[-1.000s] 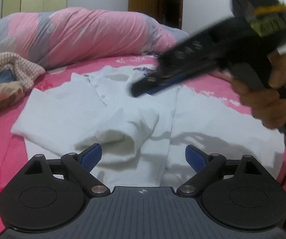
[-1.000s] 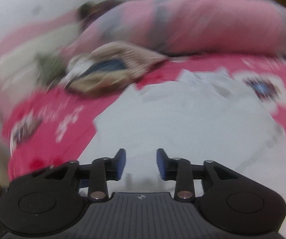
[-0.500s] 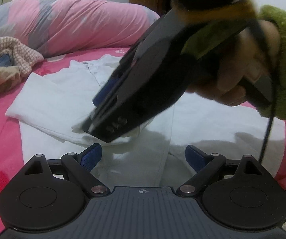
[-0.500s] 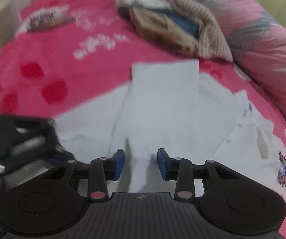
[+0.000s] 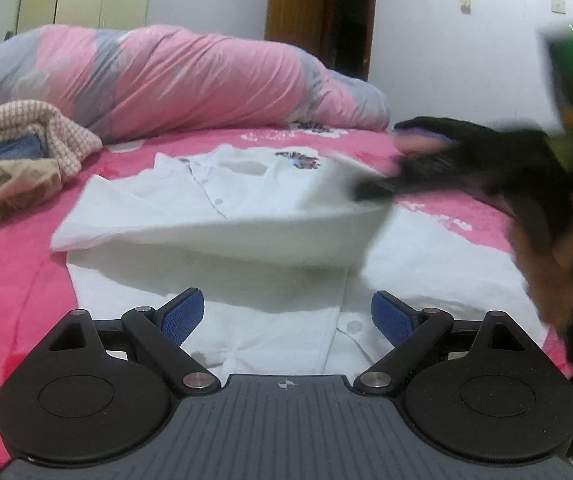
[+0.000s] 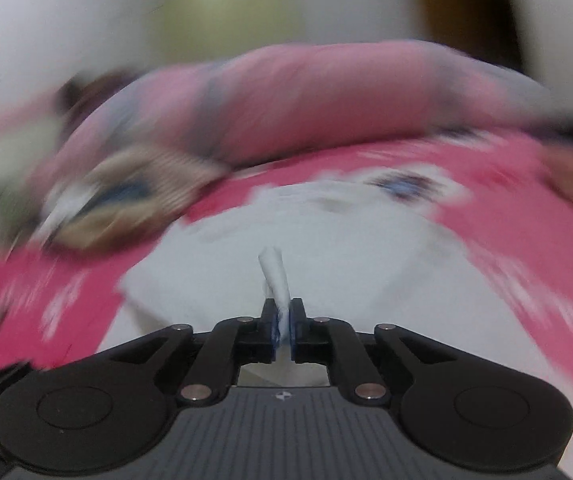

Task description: Fold clothes

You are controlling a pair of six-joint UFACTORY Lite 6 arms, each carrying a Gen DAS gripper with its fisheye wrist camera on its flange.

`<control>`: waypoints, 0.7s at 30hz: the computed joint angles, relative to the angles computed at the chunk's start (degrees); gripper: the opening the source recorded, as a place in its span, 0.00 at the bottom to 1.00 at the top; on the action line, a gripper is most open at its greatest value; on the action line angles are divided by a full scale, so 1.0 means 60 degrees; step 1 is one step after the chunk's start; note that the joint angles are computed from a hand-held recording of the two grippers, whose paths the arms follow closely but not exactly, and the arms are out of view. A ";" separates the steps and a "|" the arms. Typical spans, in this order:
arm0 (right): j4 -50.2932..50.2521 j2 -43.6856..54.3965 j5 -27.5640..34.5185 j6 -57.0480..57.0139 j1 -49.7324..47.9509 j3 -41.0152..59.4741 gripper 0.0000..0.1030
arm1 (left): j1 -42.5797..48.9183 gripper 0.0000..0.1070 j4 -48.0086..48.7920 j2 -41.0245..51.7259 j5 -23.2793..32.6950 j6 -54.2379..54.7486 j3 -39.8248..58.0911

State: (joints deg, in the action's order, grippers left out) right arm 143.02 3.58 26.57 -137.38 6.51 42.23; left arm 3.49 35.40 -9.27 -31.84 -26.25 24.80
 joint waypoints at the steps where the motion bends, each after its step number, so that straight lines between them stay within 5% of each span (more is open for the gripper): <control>1: 0.0603 -0.0451 0.0218 -0.0082 -0.0277 -0.0778 0.25 | -0.0006 0.87 0.0093 -0.0050 0.0092 -0.0132 0.0010; 4: 0.0959 -0.1599 0.0574 0.0053 -0.1135 -0.2560 0.37 | -0.0066 0.87 0.0430 -0.0136 0.0446 -0.0677 0.0090; 10: -0.3204 -0.2674 0.1673 0.2892 -0.3886 -0.3389 0.38 | -0.0140 0.87 0.1725 -0.0349 0.0888 -0.2756 0.0221; 15: -0.5737 -0.0574 0.3090 0.4718 -0.4989 -0.0608 0.38 | -0.0045 0.80 0.3917 0.0184 0.0330 -0.6298 0.0772; 17: -0.6810 0.0829 0.2768 0.5879 -0.4574 0.1360 0.38 | -0.0179 0.71 0.4267 0.0554 0.0227 -0.7286 0.1065; 21: -0.8537 0.3120 0.2394 0.7332 -0.3797 0.4390 0.23 | -0.0676 0.59 0.4416 0.1345 0.0477 -0.8620 0.1690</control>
State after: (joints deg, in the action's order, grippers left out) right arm 91.79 22.30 40.94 -93.39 -16.27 68.57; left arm -0.56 61.90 -1.20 -28.98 -77.97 34.94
